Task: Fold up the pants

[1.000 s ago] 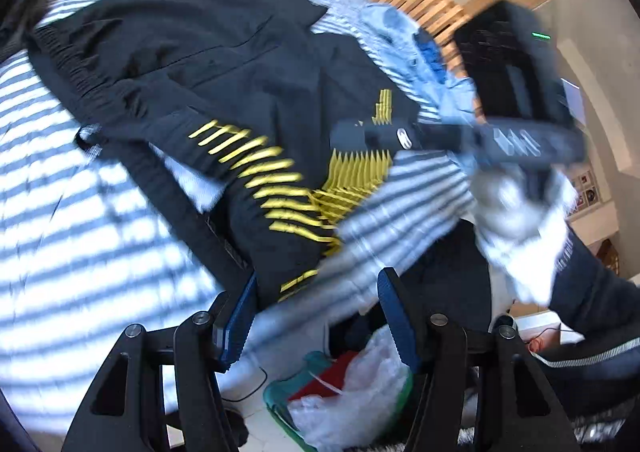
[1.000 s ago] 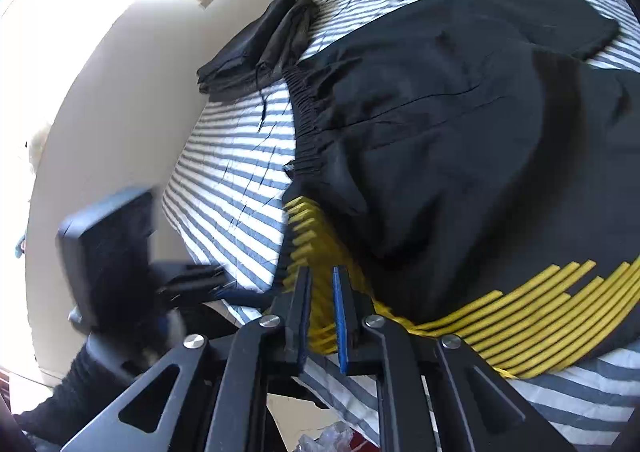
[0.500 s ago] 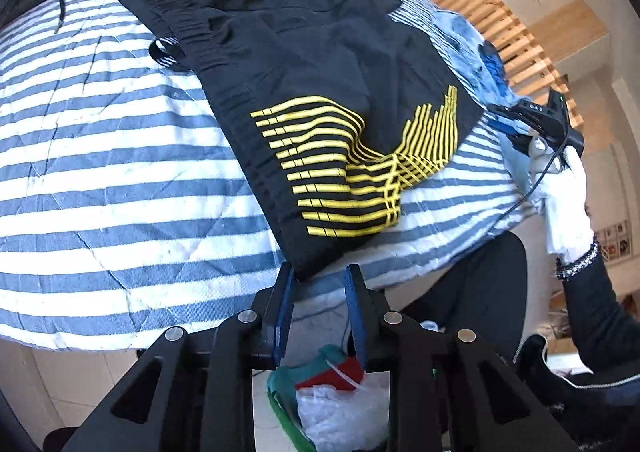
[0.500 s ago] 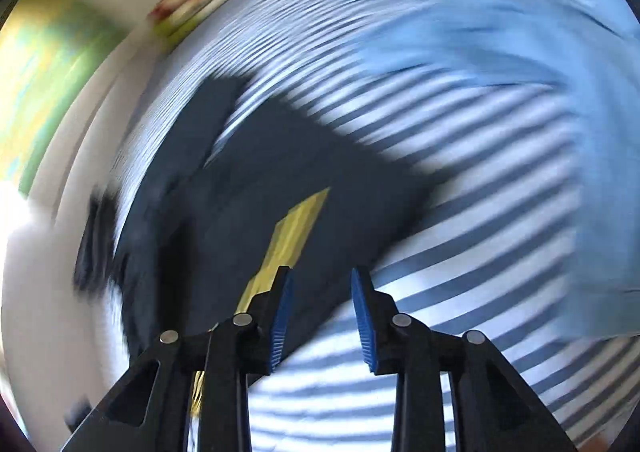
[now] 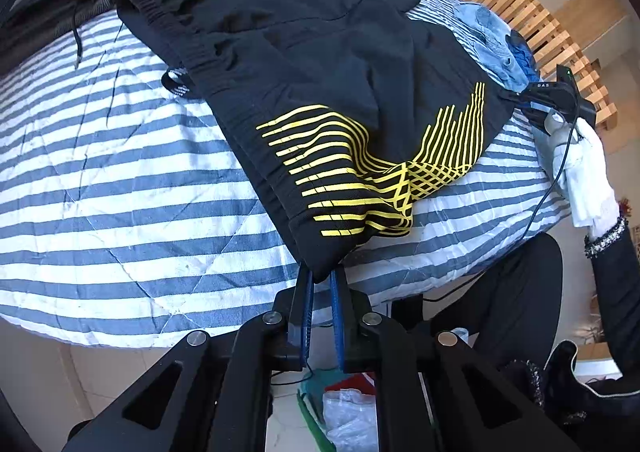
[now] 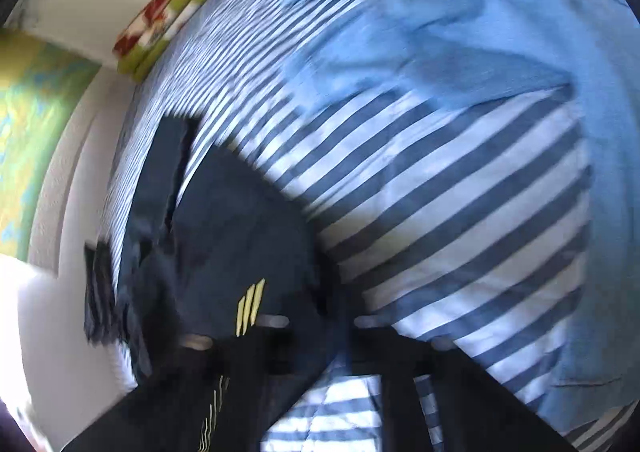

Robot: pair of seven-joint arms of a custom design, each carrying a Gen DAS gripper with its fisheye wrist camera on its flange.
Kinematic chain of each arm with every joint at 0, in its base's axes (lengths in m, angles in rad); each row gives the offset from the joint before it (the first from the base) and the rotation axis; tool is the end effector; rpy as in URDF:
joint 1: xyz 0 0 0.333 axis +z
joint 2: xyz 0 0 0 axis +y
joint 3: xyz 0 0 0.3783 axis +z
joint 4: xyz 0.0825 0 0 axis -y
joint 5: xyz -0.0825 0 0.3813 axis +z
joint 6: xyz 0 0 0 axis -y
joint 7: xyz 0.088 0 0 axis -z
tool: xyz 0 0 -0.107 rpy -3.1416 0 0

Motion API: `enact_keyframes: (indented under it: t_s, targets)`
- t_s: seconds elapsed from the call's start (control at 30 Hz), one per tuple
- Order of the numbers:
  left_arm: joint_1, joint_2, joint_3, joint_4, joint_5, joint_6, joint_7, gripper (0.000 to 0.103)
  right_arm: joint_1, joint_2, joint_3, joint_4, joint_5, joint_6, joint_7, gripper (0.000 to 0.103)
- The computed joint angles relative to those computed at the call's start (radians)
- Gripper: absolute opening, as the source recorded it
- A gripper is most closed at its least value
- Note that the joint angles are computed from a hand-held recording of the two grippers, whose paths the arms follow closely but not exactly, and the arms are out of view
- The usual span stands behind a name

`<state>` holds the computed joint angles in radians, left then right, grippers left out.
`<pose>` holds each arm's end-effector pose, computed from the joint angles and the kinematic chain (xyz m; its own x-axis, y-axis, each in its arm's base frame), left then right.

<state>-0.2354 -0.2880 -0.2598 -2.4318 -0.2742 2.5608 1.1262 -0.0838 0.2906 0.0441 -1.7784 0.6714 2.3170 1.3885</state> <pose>0.4044 -0.2235 0.5147 0.0905 -0.9476 0.3063 -0.9423 -0.1811 -0.2817 0.6751 -0.0182 0.4838 -0.1640 -0.8339 -0.5271 -0.9257 0.3148 -0.2100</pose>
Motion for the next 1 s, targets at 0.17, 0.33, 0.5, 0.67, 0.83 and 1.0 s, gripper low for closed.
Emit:
enact_keyframes:
  t_s: [0.17, 0.33, 0.5, 0.67, 0.83, 1.0]
  targets:
    - [0.002, 0.001, -0.016, 0.015, 0.032, -0.024, -0.022, 0.004, 0.022, -0.108, -0.020, -0.081, -0.061, 0.170, -0.041, 0.003]
    - [-0.038, 0.060, -0.007, 0.049, -0.009, -0.077, 0.036, 0.000, 0.045, -0.116, -0.052, -0.109, -0.207, 0.211, 0.040, 0.004]
    - [-0.044, 0.025, 0.000, 0.060, -0.034, -0.099, 0.079, 0.000, 0.014, -0.100, -0.048, -0.077, -0.186, 0.131, 0.042, 0.013]
    - [0.047, -0.046, 0.012, 0.083, 0.056, -0.137, -0.018, 0.003, 0.001, -0.143, -0.042, -0.047, -0.130, 0.118, -0.079, 0.015]
    - [0.141, -0.014, 0.052, 0.144, 0.119, -0.116, -0.061, 0.031, 0.019, -0.116, -0.026, 0.092, -0.020, 0.046, -0.194, 0.023]
    - [0.205, 0.087, 0.108, 0.206, 0.119, -0.058, -0.041, 0.032, 0.078, 0.032, 0.000, 0.311, -0.148, -0.023, -0.080, 0.030]
